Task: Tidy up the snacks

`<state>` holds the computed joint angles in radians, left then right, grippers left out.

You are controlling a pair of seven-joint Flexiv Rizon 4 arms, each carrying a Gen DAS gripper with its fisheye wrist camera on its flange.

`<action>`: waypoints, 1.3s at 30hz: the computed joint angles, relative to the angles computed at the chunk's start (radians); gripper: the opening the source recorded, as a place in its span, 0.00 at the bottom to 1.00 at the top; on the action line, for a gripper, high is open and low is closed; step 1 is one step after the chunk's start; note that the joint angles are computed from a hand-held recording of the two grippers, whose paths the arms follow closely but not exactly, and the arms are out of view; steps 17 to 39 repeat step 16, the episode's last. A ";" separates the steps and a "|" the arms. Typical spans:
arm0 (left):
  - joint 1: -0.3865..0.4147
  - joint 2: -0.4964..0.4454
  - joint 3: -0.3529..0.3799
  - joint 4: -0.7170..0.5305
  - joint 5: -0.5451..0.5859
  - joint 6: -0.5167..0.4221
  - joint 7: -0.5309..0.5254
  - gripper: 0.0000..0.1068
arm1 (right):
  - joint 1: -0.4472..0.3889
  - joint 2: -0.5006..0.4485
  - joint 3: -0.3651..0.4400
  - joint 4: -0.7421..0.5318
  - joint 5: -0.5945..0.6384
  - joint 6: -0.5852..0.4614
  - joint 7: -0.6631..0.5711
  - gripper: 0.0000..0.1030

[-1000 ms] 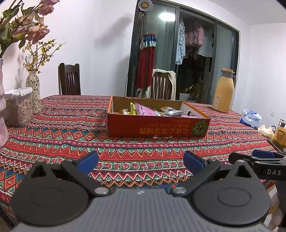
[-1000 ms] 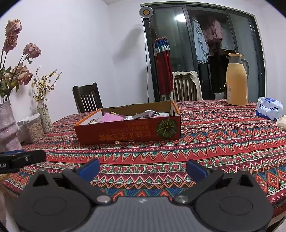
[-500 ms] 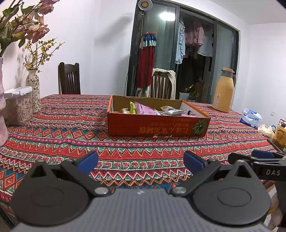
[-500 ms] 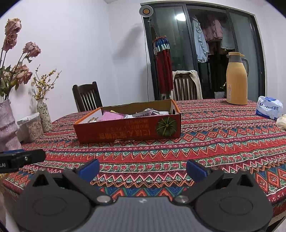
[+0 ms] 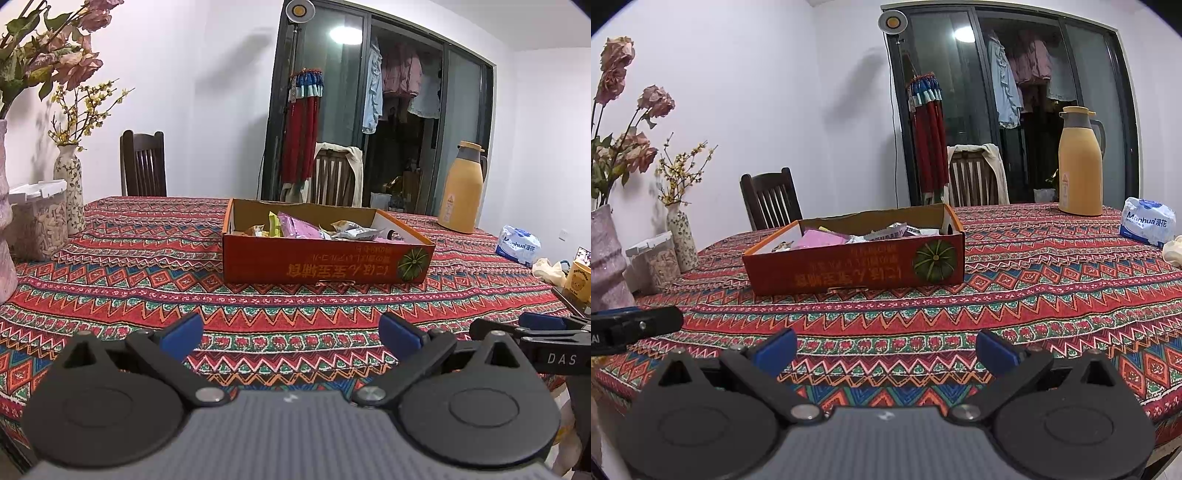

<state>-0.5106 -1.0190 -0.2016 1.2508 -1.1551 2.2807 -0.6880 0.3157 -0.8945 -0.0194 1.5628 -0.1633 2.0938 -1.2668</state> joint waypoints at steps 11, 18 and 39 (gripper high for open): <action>0.006 0.004 -0.004 0.007 0.013 0.000 -0.015 0.96 | -0.001 -0.005 0.002 0.010 0.002 0.007 -0.003 1.00; 0.007 0.010 0.013 0.028 0.050 -0.008 -0.055 0.96 | -0.004 -0.005 0.005 0.008 -0.003 -0.002 0.000 1.00; 0.007 0.010 0.013 0.028 0.050 -0.008 -0.055 0.96 | -0.004 -0.005 0.005 0.008 -0.003 -0.002 0.000 1.00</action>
